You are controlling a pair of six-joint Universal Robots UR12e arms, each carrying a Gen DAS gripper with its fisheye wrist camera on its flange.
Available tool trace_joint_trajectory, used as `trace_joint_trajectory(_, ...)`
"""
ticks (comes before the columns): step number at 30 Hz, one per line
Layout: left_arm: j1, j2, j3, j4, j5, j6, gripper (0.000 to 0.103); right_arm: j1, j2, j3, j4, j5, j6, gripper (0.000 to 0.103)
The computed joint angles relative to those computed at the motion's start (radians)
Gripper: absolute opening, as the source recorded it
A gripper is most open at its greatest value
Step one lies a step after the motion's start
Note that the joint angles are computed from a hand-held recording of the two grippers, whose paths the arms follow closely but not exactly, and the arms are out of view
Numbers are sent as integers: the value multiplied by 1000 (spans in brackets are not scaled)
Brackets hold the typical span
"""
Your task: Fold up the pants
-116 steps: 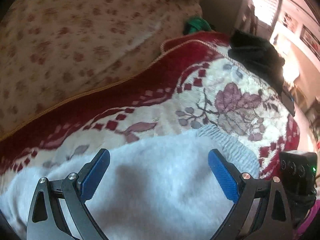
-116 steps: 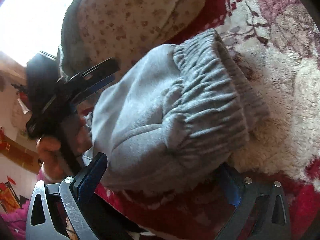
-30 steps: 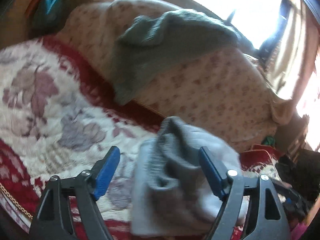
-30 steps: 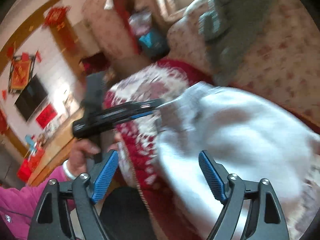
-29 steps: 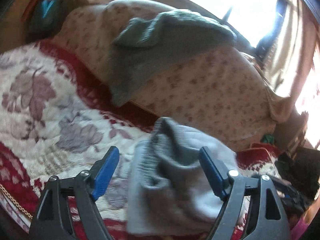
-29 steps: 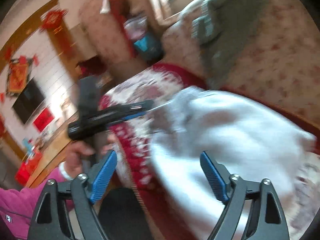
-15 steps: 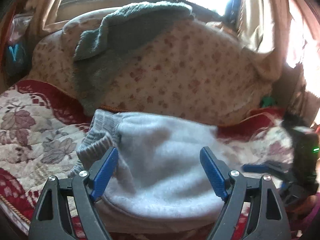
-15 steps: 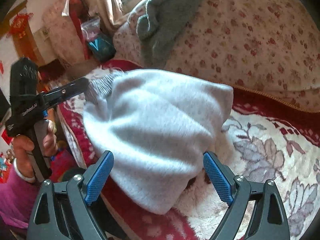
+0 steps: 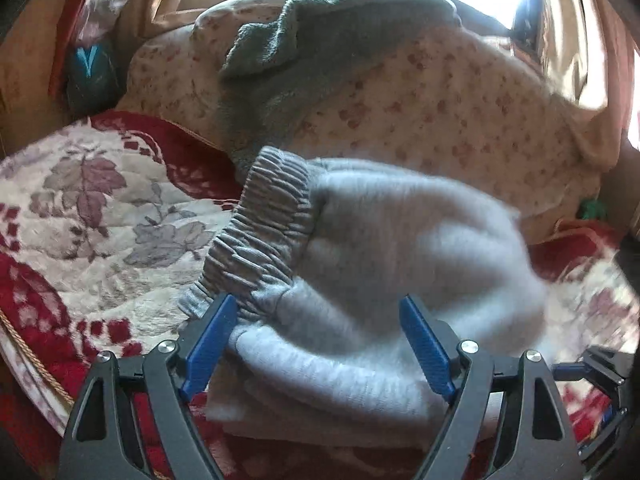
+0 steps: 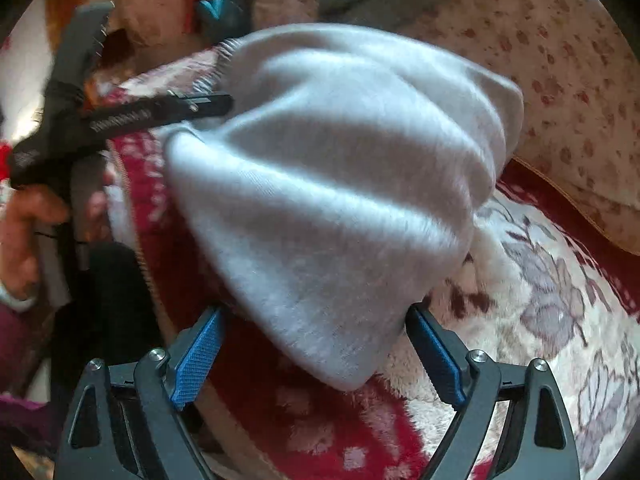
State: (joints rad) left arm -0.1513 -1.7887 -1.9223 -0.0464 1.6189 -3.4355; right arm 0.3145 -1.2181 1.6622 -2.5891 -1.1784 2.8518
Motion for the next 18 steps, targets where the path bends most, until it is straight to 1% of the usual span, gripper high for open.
trace_joint_trajectory(1, 5, 2, 1, 10, -16, -14, 83, -17, -5, -6, 14, 49, 9, 93)
trace_joint_trajectory(2, 7, 6, 2, 16, -18, -28, 83, -31, -10, -7, 7, 84, 21, 93)
trace_joint_trajectory(3, 4, 10, 4, 18, -1, -36, 83, -45, -13, -10, -16, 111, 43, 93)
trace_joint_trajectory(4, 0, 12, 7, 20, 11, -37, 83, -52, -14, -14, -42, 114, 69, 93)
trace_joint_trajectory(5, -2, 16, 8, 29, 8, -37, 83, -55, -12, -19, -72, 105, 98, 94)
trace_joint_trajectory(7, -6, 21, 8, 48, -22, -29, 83, -58, 9, -51, -141, 53, 185, 94)
trace_joint_trajectory(9, -18, 23, 9, 64, -48, -4, 84, -57, 38, -95, -162, 14, 249, 95)
trace_joint_trajectory(10, -24, 23, 10, 73, -62, 12, 84, -51, 57, -127, -147, -12, 271, 95)
trace_joint_trajectory(12, -38, 20, 9, 86, -98, 41, 84, -41, 88, -177, -117, -42, 283, 95)
trace_joint_trajectory(13, -43, 18, 9, 86, -109, 49, 84, -37, 106, -203, -108, -40, 277, 95)
trace_joint_trajectory(14, -50, 13, 8, 84, -129, 74, 84, -30, 124, -232, -89, -48, 267, 95)
trace_joint_trajectory(16, -65, 2, 10, 69, -120, 117, 84, -13, 151, -272, -49, -74, 247, 95)
trace_joint_trajectory(18, -72, -6, 12, 19, -113, 135, 84, -4, 181, -312, -13, -90, 232, 95)
